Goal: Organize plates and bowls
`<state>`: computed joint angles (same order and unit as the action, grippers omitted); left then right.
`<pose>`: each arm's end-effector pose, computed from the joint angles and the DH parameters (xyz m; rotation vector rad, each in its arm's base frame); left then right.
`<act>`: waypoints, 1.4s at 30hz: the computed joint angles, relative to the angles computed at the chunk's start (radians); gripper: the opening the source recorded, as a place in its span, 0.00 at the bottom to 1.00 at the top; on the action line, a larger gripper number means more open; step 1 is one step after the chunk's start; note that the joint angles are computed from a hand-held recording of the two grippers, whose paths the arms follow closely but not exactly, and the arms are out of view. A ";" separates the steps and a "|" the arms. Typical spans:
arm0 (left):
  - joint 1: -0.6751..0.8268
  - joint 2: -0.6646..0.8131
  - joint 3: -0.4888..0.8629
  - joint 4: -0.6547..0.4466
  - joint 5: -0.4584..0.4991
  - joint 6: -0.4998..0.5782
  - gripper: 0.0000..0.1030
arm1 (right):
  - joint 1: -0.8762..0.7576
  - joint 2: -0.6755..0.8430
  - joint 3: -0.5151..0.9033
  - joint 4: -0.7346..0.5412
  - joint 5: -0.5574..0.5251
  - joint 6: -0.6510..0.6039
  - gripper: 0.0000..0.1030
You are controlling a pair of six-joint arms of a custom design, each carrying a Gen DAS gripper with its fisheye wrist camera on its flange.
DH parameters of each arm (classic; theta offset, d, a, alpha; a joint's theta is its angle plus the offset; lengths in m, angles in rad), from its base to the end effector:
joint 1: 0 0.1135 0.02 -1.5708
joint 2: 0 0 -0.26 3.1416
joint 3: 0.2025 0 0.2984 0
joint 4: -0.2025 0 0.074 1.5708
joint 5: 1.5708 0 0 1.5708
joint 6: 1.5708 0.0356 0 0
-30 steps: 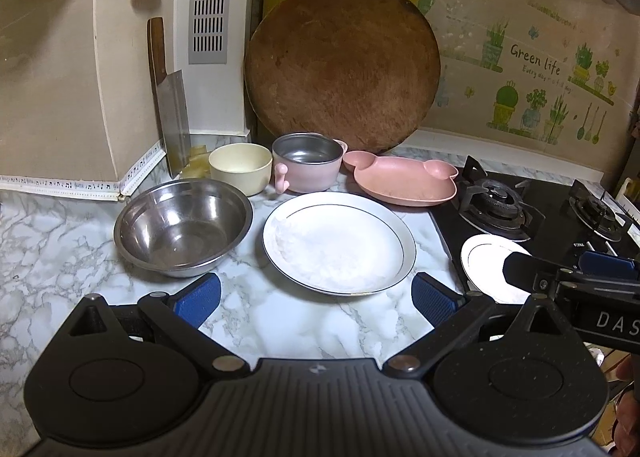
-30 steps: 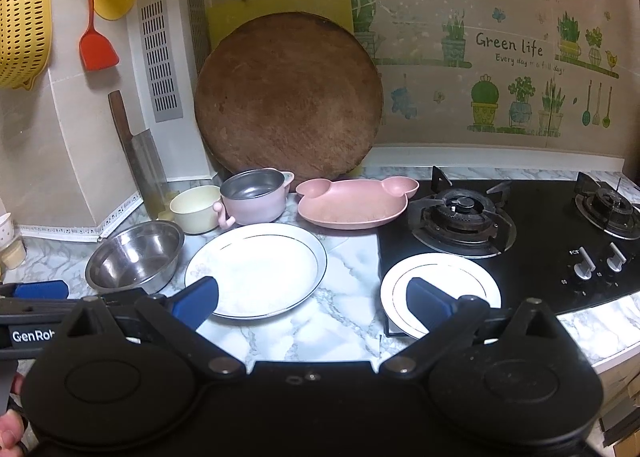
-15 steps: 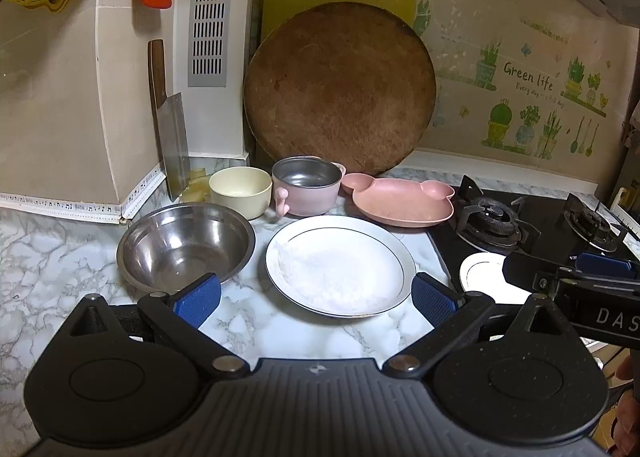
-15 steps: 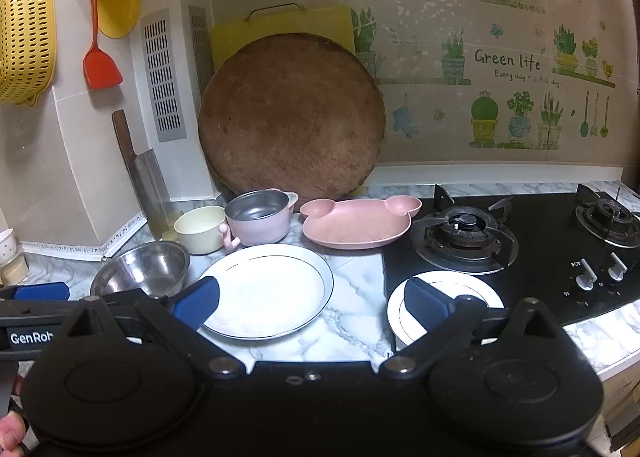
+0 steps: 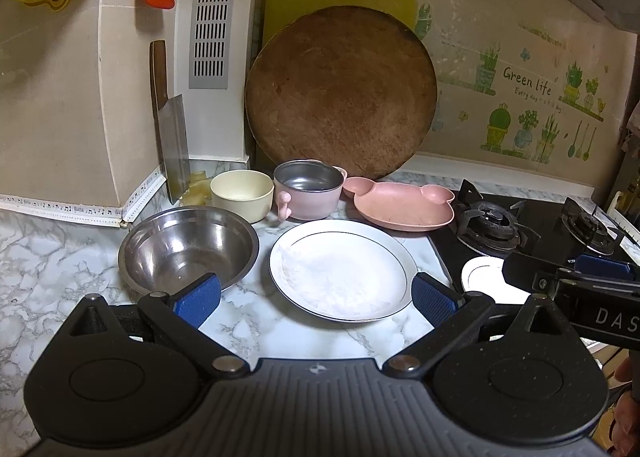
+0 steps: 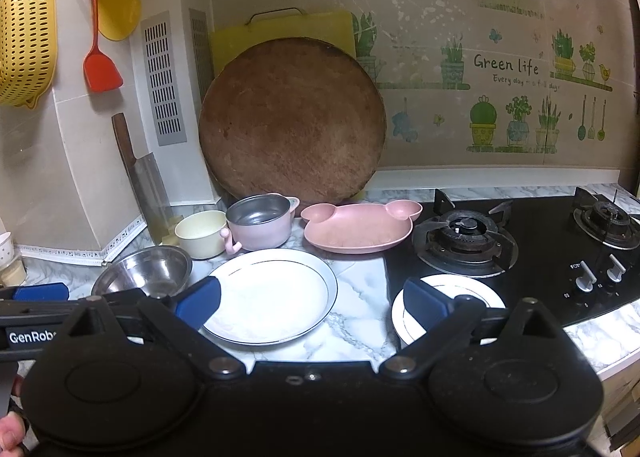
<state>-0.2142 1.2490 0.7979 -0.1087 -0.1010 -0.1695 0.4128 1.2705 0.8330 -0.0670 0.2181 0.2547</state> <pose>0.3132 -0.0645 0.2286 -0.0119 2.1297 -0.1190 0.3040 0.1247 0.2398 -0.0300 2.0672 0.1854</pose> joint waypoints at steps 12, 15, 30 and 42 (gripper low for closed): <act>0.064 0.069 0.049 -0.012 0.098 0.022 0.99 | 0.027 0.064 0.045 -0.009 0.039 0.001 0.96; 0.082 0.107 0.077 -0.022 0.145 0.035 0.99 | 0.029 0.080 0.059 -0.035 0.050 0.011 0.98; 0.023 0.303 0.238 -0.084 0.193 0.062 0.99 | -0.067 0.098 0.073 -0.110 0.036 0.006 0.98; -0.117 0.561 0.502 -0.193 0.146 -0.025 0.99 | -0.319 0.219 0.152 -0.120 -0.181 -0.168 0.97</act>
